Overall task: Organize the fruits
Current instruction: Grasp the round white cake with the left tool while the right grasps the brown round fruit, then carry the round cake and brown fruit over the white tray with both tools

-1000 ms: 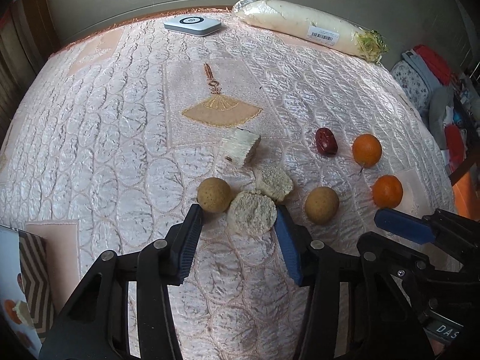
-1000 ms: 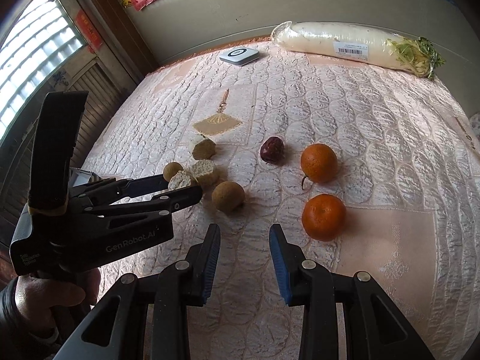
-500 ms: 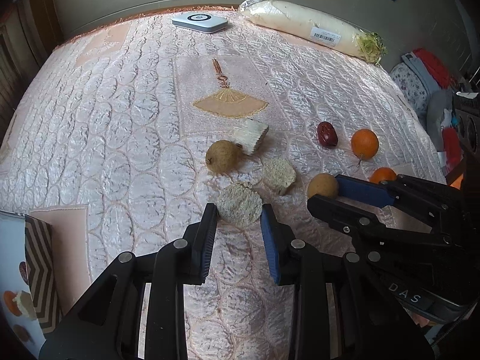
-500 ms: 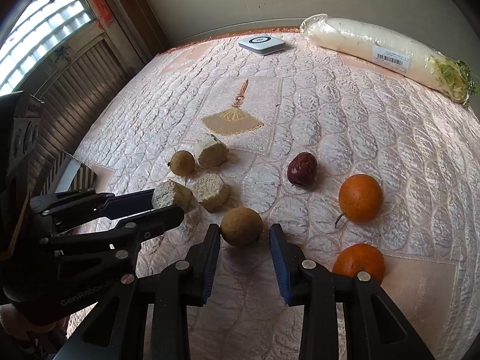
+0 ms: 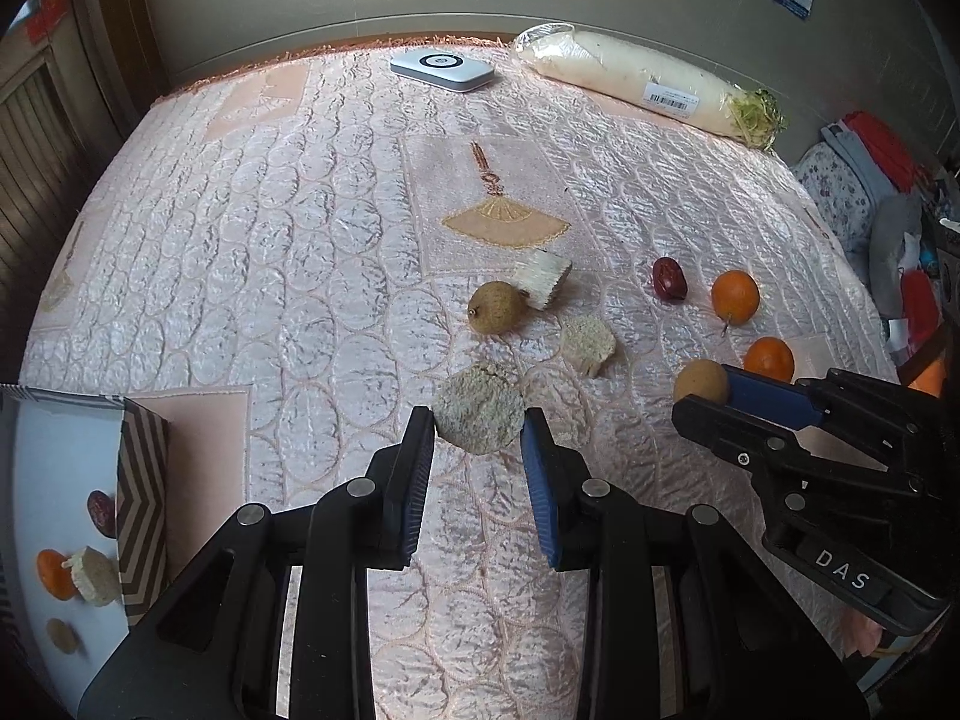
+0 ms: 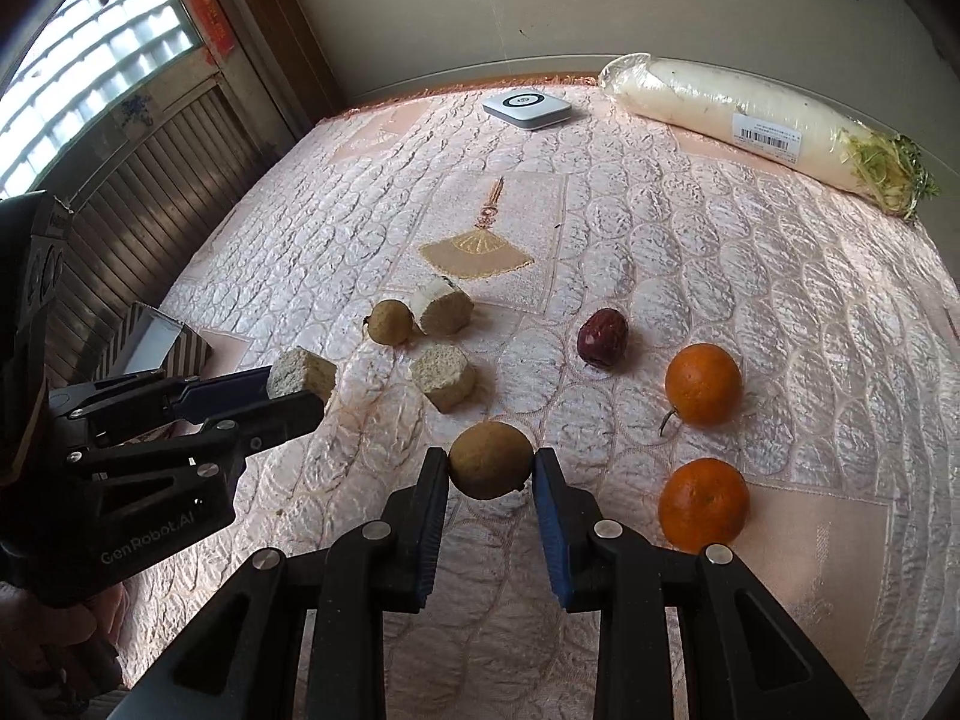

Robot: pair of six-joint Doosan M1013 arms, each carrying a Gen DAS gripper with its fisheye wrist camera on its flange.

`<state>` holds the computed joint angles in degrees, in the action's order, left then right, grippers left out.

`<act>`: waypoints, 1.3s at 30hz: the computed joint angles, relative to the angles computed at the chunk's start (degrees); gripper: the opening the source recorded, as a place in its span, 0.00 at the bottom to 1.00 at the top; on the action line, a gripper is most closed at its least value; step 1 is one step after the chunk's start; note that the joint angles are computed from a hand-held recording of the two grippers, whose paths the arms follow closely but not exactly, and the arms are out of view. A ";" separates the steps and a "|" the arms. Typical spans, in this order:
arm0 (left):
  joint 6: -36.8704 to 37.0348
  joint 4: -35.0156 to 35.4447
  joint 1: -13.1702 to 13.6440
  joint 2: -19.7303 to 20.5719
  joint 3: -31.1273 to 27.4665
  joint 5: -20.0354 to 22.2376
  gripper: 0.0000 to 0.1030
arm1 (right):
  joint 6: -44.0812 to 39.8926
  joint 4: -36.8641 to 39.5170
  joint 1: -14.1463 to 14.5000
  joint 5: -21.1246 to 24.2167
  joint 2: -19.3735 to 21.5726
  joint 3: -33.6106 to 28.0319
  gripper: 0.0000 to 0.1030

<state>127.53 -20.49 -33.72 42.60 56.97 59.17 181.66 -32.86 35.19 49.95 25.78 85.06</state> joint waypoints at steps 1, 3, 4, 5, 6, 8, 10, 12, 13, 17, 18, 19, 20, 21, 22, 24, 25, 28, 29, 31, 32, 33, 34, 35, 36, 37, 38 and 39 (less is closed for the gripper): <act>0.12 -0.16 0.13 -0.16 0.11 -0.02 0.28 | 0.13 -0.07 0.17 0.33 0.03 -0.24 0.27; 0.37 -0.14 0.37 -0.54 0.45 -0.41 0.28 | 0.40 -0.26 0.52 0.73 0.07 -0.78 0.27; 0.34 -0.04 0.45 -0.61 0.43 -0.39 0.28 | 0.63 -0.62 0.75 1.05 0.10 -1.09 0.27; 0.35 -0.01 0.58 -0.69 0.42 -0.29 0.28 | 0.99 -1.09 1.06 1.57 0.15 -1.49 0.27; 0.36 0.07 0.66 -0.75 0.39 -0.25 0.28 | 1.27 -1.42 1.28 1.90 0.20 -1.83 0.27; 0.56 0.16 0.88 -1.00 0.54 -0.39 0.28 | 1.57 -1.92 1.62 2.49 0.35 -2.55 0.27; 0.80 -0.11 1.18 -1.24 0.65 -0.32 0.28 | 1.41 -2.10 1.95 3.19 0.58 -3.41 0.27; 1.05 -0.43 1.48 -1.44 0.70 -0.31 0.28 | 1.30 -2.33 2.28 3.76 0.80 -4.23 0.27; 1.15 -0.62 1.63 -1.53 0.73 -0.37 0.28 | 1.31 -2.48 2.42 4.05 0.89 -4.64 0.27; 1.36 -1.25 2.29 -1.92 0.94 -0.60 0.28 | -0.09 -2.68 2.90 5.13 1.50 -6.56 0.27; 1.41 -1.40 2.48 -1.99 0.97 -0.66 0.28 | -0.68 -2.60 2.98 5.26 1.66 -6.99 0.27; 1.47 -1.56 2.67 -2.07 0.99 -0.72 0.28 | -1.14 -2.60 3.09 5.50 1.87 -7.47 0.27; 1.48 -1.71 2.86 -2.18 1.05 -0.84 0.28 | -1.58 -2.56 3.19 5.79 2.13 -8.02 0.27; 1.51 -1.79 3.05 -2.30 1.13 -1.06 0.28 | -2.00 -2.43 3.29 5.98 2.37 -8.55 0.27; 1.53 -1.76 3.21 -2.39 1.17 -1.29 0.28 | -2.56 -2.25 3.30 5.96 2.59 -9.00 0.27; 1.30 -1.83 3.65 -2.47 1.09 -1.54 0.28 | -3.65 -2.22 3.43 6.08 3.15 -10.05 0.27; 1.10 -1.78 3.89 -2.48 1.00 -1.67 0.28 | -4.22 -2.12 3.46 5.96 3.40 -10.48 0.27; 0.41 -1.50 4.57 -2.51 0.88 -2.20 0.28 | -6.17 -1.51 3.53 5.78 4.39 -12.13 0.27; 0.10 -1.30 4.79 -2.49 0.82 -2.34 0.28 | -6.85 -1.20 3.55 5.63 4.70 -12.62 0.27; -0.50 -0.84 5.23 -2.47 0.79 -2.70 0.28 | -8.32 -0.60 3.56 5.47 5.35 -13.66 0.27; -0.86 -0.69 5.49 -2.47 0.80 -2.87 0.28 | -9.19 -0.17 3.53 5.32 5.69 -14.22 0.27; -1.29 -0.51 5.75 -2.43 0.75 -2.96 0.28 | -10.05 0.26 3.51 5.15 6.03 -14.74 0.27; -1.74 -0.36 6.01 -2.41 0.73 -3.08 0.28 | -10.92 0.64 3.49 4.98 6.39 -15.29 0.27; -2.23 -0.19 6.28 -2.39 0.70 -3.20 0.28 | -11.76 1.01 3.46 4.77 6.74 -15.83 0.27; -2.65 -0.06 6.58 -2.40 0.75 -3.33 0.28 | -12.57 1.37 3.42 4.50 7.10 -16.35 0.27; -3.06 0.08 6.91 -2.44 0.82 -3.50 0.28 | -13.43 1.81 3.37 4.26 7.51 -16.94 0.27; -3.55 0.36 7.22 -2.52 0.96 -3.77 0.28 | -14.24 2.27 3.34 4.03 7.92 -17.53 0.27; -4.05 0.66 7.54 -2.61 1.13 -4.04 0.28 | -15.15 2.79 3.29 3.79 8.34 -18.15 0.27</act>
